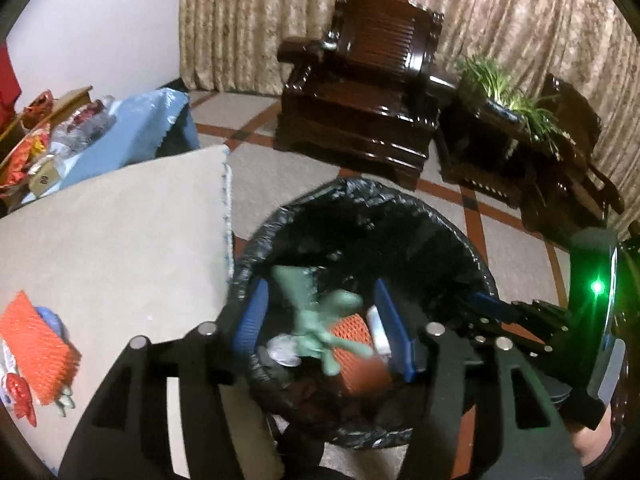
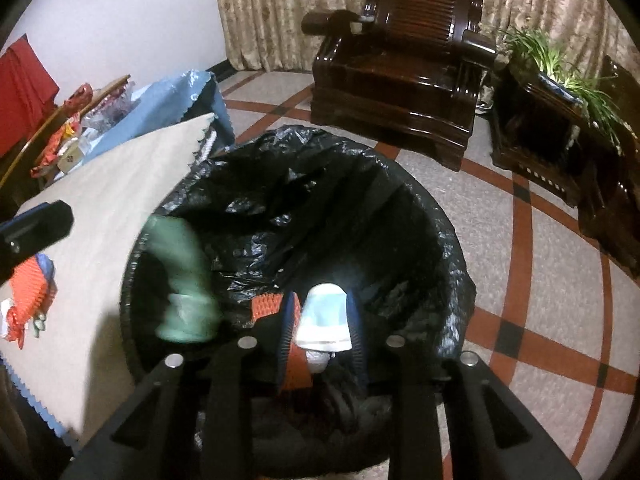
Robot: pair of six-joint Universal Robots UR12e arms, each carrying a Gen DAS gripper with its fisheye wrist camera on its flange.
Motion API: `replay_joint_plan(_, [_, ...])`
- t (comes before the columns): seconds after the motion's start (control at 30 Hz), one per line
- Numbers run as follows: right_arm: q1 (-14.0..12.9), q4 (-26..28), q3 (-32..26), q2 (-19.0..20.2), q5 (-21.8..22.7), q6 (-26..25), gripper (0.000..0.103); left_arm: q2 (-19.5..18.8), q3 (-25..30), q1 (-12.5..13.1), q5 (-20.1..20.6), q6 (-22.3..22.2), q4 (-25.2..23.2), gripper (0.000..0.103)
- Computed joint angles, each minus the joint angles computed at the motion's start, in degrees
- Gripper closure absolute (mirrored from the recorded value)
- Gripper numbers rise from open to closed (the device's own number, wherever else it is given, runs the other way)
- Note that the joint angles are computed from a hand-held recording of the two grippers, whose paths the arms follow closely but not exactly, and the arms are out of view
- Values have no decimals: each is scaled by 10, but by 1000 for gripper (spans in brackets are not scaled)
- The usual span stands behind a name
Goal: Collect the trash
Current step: 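Bring both tools back over the table trash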
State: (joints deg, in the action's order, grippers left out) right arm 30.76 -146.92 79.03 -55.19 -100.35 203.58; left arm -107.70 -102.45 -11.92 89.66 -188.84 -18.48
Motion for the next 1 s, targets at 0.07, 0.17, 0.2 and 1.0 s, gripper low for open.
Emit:
replay_joint_plan(0.07, [3,-7,5,-6,-5,8,76,13,-9,3,3,2,2,47])
replay_joint_plan(0.17, [8,-23,13,-18,0,22,76,34,-25,8,16,0,11,38])
replay_joint_plan(0.2, [11,-28,15,-21,0,21,74,40,-30,9,17,0,13,36])
replay_joint_plan(1.0, [111,-67,-90,20,45,-63,60,208,-190,107,121,8,48,19])
